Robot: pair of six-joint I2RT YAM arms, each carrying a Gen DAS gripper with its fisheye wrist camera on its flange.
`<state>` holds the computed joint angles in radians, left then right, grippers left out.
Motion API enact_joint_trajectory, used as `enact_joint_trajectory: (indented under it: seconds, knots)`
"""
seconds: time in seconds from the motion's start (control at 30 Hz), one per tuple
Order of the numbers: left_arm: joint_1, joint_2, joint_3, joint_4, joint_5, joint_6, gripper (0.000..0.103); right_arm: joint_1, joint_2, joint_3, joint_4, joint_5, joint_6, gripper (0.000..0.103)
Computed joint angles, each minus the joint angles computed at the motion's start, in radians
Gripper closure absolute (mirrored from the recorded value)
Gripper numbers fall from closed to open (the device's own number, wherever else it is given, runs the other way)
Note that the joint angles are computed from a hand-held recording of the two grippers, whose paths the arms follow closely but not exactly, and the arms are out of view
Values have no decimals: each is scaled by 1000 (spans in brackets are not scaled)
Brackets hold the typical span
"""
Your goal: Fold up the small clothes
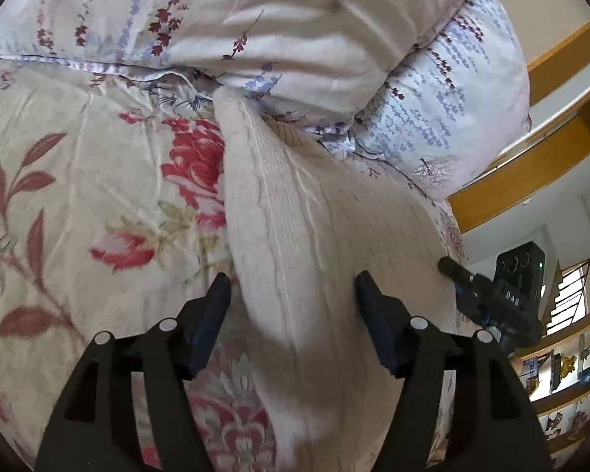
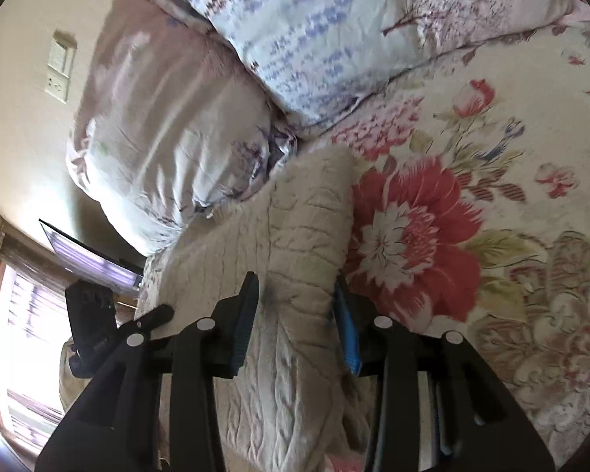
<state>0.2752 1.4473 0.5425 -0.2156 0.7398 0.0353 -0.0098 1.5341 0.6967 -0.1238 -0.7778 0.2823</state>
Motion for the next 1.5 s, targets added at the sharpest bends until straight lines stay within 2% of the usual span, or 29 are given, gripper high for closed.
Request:
enact_joint_trajectory:
  seconds: [0.03, 0.07, 0.13, 0.23, 0.3, 0.33, 0.37, 0.4, 0.47, 0.57, 0.73, 0.8, 0.87, 0.97, 1.03, 1.1, 1.13, 1.17, 1.2, 1.23, 1.27, 1.33, 1.37, 1.43, 1.5]
  knots:
    - [14, -18, -8, -18, 8, 19, 34, -4, -10, -7, 1, -6, -3, 63]
    - [35, -55, -29, -48, 8, 52, 32, -1, -14, -10, 4, -1, -9, 69]
    - [12, -107, -65, -25, -38, 34, 29, 53, -20, -17, 19, 119, -4, 81]
    - [-48, -136, -84, 30, -148, -16, 27, 90, 23, 4, 29, 215, 28, 82]
    - [-119, -161, -102, 84, -255, -57, 27, 125, 31, 18, 31, 287, 41, 81]
    - [-159, -175, -113, 115, -320, -70, 26, 134, 29, 22, 22, 311, 39, 76]
    - [-191, -183, -122, 137, -370, -76, 25, 143, 21, 23, 10, 339, 31, 67]
    - [-201, -192, -127, 140, -394, -79, 24, 159, -2, 22, -11, 386, 19, 64]
    - [-189, -235, -132, 104, -389, -81, 24, 170, -80, -19, -19, 429, -6, 61]
    - [-152, -362, -170, 28, -360, -72, 24, 190, -298, -129, -22, 470, -58, 60]
    - [-121, -598, -244, -113, -356, -44, 21, 246, -498, -216, -64, 424, -126, 60]
    - [-161, -648, -271, -137, -394, -48, 21, 304, -492, -222, -72, 437, -147, 60]
    - [-258, -672, -295, -122, -509, -78, 21, 352, -466, -222, -77, 477, -164, 60]
    - [-358, -609, -310, -60, -645, -111, 20, 440, -345, -193, -77, 632, -159, 59]
    - [-377, -537, -310, -2, -671, -125, 20, 460, -324, -209, -33, 673, -149, 58]
    - [-374, -505, -318, 38, -670, -134, 18, 488, -329, -205, -43, 718, -146, 56]
    - [-361, -515, -322, 36, -657, -137, 18, 500, -345, -211, -46, 735, -144, 52]
    - [-349, -545, -333, 26, -642, -137, 18, 512, -378, -227, -46, 751, -137, 41]
    - [-344, -588, -345, 10, -636, -139, 18, 522, -415, -243, -48, 763, -127, 34]
    - [-343, -647, -363, -12, -637, -141, 16, 535, -461, -265, -46, 785, -116, 19]
    - [-350, -716, -381, -43, -645, -149, 14, 549, -500, -280, -49, 812, -106, 11]
    - [-380, -847, -405, -127, -678, -174, 4, 578, -609, -320, -71, 874, -90, 8]
    - [-414, -926, -414, -185, -716, -202, 2, 588, -645, -330, -86, 893, -80, 3]
    - [-483, -1046, -429, -279, -766, -251, 2, 611, -697, -352, -103, 942, -51, 1]
    - [-577, -1081, -431, -326, -841, -313, 2, 633, -724, -367, -120, 976, -25, 1]
